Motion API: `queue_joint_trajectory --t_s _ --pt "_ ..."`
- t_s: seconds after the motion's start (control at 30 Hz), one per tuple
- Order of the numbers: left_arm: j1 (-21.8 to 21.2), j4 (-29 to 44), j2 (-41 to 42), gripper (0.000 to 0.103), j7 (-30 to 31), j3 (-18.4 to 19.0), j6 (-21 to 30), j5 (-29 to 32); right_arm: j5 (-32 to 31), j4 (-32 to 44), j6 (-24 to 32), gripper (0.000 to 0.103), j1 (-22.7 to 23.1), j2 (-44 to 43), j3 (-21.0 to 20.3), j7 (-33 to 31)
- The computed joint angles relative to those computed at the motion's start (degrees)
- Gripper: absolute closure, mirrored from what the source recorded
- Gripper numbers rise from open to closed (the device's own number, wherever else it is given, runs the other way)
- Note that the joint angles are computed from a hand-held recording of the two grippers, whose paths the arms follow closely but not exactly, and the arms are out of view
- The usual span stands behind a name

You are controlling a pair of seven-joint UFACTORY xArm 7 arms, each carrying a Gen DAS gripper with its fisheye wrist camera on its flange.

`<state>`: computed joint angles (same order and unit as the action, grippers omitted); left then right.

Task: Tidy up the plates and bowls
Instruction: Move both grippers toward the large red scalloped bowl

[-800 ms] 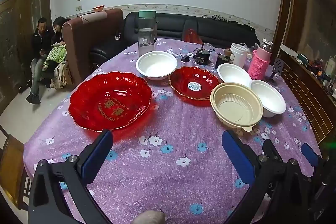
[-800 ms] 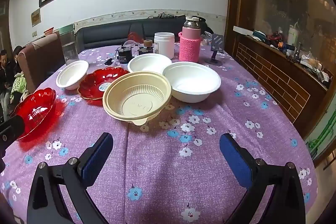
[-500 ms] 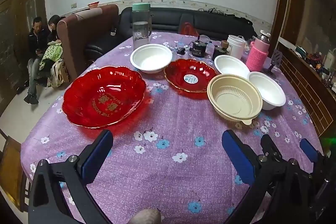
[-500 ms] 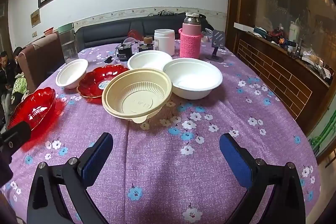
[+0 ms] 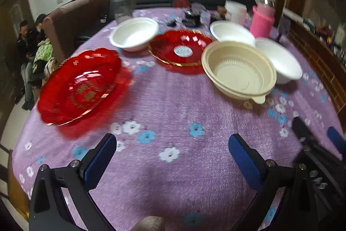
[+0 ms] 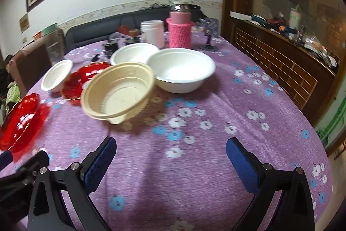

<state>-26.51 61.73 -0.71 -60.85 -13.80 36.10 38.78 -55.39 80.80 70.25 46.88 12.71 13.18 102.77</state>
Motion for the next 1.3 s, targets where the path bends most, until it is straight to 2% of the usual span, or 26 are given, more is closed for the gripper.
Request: queue_joint_trajectory --t_s 0.13,0.33,0.4,0.5,0.73,0.83,0.93,1.0,1.03,1.1,1.13,1.17,1.2,1.3 --pt "-1.0 4.4 5.9 0.000 4.4 0.6 1.1 -3.2 1.6 -3.8 -1.1 0.001 -1.7 -2.9 -0.1 2.5" --pt "-4.6 8.7 11.7 0.000 6.8 2.6 4.9 -3.0 2.7 -6.0 -2.5 0.001 -3.9 -4.4 1.0 4.1" --pt "-5.3 7.2 11.1 0.000 4.3 3.7 2.8 -1.7 2.3 -5.9 -2.3 0.001 -4.0 -4.3 1.2 4.2" --pt "-3.7 5.0 10.3 0.000 5.1 3.8 -1.2 -6.8 1.9 -5.5 -1.8 0.000 -4.0 -4.0 1.4 4.1" --pt "-4.2 6.0 10.7 0.000 7.8 3.9 0.3 -8.5 2.7 -4.4 -1.4 0.001 -4.2 -3.5 1.2 3.3" --pt "-4.9 4.9 9.9 0.000 7.0 4.1 -0.2 -6.6 2.1 -2.1 2.3 0.001 -3.4 -2.7 1.1 1.8" --pt "-5.0 3.9 8.9 0.000 7.8 3.6 -0.1 -6.0 -1.2 -0.3 6.8 0.001 -1.8 -2.6 1.2 0.8" --pt "-3.7 3.0 8.2 0.000 11.8 2.9 -1.4 -11.1 -4.8 0.6 10.9 0.000 -0.2 -2.8 1.5 1.5" --pt "-3.6 2.6 7.7 0.000 12.4 2.8 -1.4 -11.7 -6.9 1.2 13.7 0.000 0.8 -2.8 1.8 2.2" --pt "-2.9 1.4 6.4 0.000 14.5 2.4 -2.4 -15.1 -13.3 1.0 20.0 0.000 4.4 -3.4 1.7 6.5" --pt "-2.4 -0.8 4.5 0.000 14.8 2.4 -5.5 -16.4 -17.1 -1.4 19.9 0.000 4.3 -5.1 2.9 9.6" --pt "-2.1 -2.7 2.8 0.000 14.1 2.4 -8.1 -16.2 -19.9 -4.4 17.4 0.000 3.2 -7.4 4.2 12.1" --pt "-1.8 -4.4 1.1 0.000 12.2 2.3 -10.2 -14.5 -20.7 -6.6 13.1 0.000 3.5 -9.4 3.0 13.0" --pt "-0.2 -8.0 -3.4 0.000 9.7 1.2 -14.0 -10.5 -14.4 -6.1 4.7 0.000 -1.4 -9.7 4.1 6.5"
